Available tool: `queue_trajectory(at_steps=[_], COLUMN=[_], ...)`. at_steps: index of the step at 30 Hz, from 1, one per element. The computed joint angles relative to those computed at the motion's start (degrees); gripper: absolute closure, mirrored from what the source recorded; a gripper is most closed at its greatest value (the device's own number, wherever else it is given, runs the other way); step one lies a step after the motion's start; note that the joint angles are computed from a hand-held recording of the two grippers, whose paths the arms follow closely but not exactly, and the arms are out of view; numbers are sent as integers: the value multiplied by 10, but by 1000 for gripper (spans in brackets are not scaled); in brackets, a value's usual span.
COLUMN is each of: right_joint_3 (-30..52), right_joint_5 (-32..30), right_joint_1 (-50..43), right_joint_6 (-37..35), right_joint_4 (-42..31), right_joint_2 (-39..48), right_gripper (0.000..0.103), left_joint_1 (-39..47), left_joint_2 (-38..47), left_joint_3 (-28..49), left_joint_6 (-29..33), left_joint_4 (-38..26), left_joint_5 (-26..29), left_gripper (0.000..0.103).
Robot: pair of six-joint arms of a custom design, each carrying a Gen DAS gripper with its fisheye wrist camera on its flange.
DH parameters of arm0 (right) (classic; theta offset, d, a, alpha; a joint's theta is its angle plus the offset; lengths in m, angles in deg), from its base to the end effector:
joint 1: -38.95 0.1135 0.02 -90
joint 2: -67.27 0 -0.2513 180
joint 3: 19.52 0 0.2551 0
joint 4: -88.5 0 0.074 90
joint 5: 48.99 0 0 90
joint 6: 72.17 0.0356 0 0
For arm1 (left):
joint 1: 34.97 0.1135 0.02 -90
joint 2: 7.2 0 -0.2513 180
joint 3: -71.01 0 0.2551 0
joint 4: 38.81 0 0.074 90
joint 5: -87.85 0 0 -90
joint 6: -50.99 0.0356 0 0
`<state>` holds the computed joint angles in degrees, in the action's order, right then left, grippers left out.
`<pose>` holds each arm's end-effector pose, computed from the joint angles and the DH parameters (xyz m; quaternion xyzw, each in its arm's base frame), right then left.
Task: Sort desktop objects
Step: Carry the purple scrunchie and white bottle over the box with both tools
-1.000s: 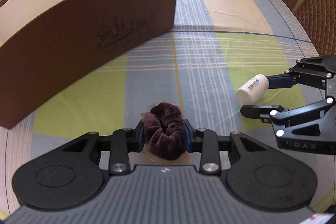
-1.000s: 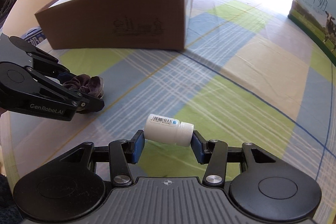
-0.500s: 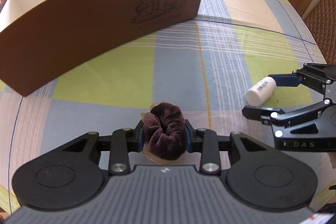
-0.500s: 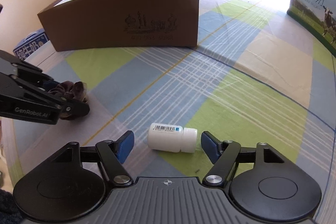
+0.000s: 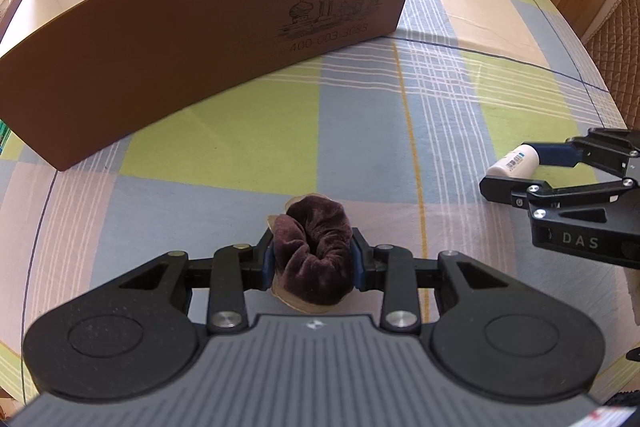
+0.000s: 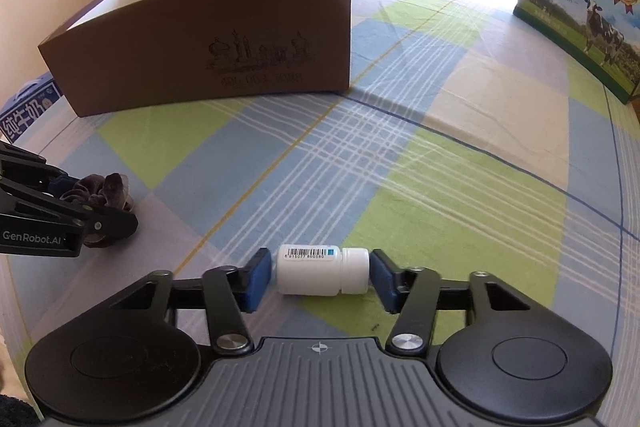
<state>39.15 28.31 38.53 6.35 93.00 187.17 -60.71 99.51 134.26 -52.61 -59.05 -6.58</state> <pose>0.3277 0.0054 0.0168 -0.1233 0.9448 0.0759 0.2940 0.2948 -0.1391 0.0806 0.0942 0.9685 -0.0411 0.2267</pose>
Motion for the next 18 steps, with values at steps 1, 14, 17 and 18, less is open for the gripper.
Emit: queue_trajectory(at_steps=[1, 14, 17, 18], right_joint_3=[-2, -11, -3, 0], right_joint_5=[1, -1, -6, -8], right_joint_1=[0, 19, 23, 24], right_joint_6=[2, 14, 21, 23], right_joint_4=[2, -11, -21, -24], right_joint_2=[-1, -28, -28, -28], right_gripper=[59, 59, 59, 59], left_joint_1=[1, 19, 24, 26], left_joint_2=[0, -13, -19, -22], left_joint_3=[-1, -8, -12, -13], left_joint_6=[1, 19, 23, 25], left_joint_4=[1, 8, 9, 9], left_joint_5=[1, 14, 16, 17], left_gripper=[73, 73, 73, 73])
